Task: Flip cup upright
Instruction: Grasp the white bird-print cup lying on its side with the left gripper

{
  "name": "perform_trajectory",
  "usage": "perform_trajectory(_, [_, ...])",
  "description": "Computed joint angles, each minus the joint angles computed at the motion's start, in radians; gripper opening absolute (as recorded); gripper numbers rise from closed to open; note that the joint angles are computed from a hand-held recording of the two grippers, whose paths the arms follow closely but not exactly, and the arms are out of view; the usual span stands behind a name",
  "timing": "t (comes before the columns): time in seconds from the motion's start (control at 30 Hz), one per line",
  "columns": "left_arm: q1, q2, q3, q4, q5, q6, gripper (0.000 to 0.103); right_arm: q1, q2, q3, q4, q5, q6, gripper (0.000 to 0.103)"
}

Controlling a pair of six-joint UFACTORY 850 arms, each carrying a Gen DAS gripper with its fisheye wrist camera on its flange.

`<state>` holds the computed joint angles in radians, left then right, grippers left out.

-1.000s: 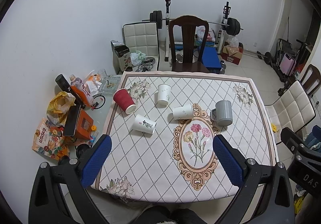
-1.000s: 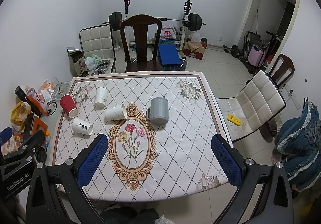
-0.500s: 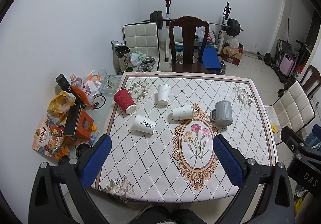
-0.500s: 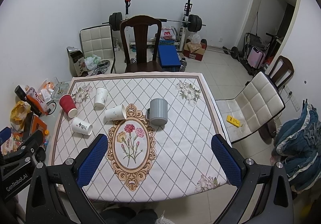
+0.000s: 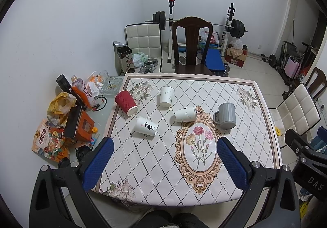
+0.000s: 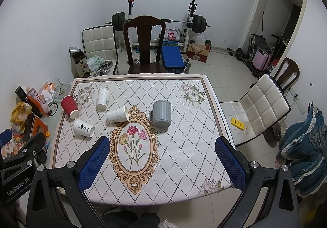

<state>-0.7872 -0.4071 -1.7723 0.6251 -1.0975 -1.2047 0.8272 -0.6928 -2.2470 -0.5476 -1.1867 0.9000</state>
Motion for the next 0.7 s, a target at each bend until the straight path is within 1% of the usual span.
perform_trajectory(0.13, [-0.001, 0.001, 0.005, 0.008, -0.003, -0.011, 0.103, -0.001, -0.004, -0.003, 0.006, -0.002, 0.003, 0.103])
perform_trajectory(0.27, [0.006, -0.03, -0.006, -0.001, -0.01, -0.027, 0.103, -0.013, -0.028, -0.031, 0.029, -0.015, -0.011, 0.103])
perform_trajectory(0.33, [0.015, -0.038, 0.013, -0.019, 0.004, -0.039, 0.103, -0.026, -0.047, -0.037, 0.053, -0.021, -0.026, 0.103])
perform_trajectory(0.43, [0.035, -0.059, 0.035, -0.054, 0.027, -0.05, 0.103, -0.052, -0.064, -0.005, 0.078, 0.0, -0.044, 0.103])
perform_trajectory(0.5, [0.046, -0.084, 0.036, -0.069, 0.03, -0.061, 0.103, -0.068, -0.084, 0.007, 0.102, 0.007, -0.062, 0.103])
perform_trajectory(0.53, [0.052, -0.088, 0.048, -0.075, 0.041, -0.063, 0.103, -0.078, -0.107, -0.002, 0.117, -0.002, -0.077, 0.103])
perform_trajectory(0.7, [0.096, -0.151, 0.045, -0.138, 0.071, -0.011, 0.103, -0.112, -0.185, -0.006, 0.172, -0.007, -0.106, 0.103])
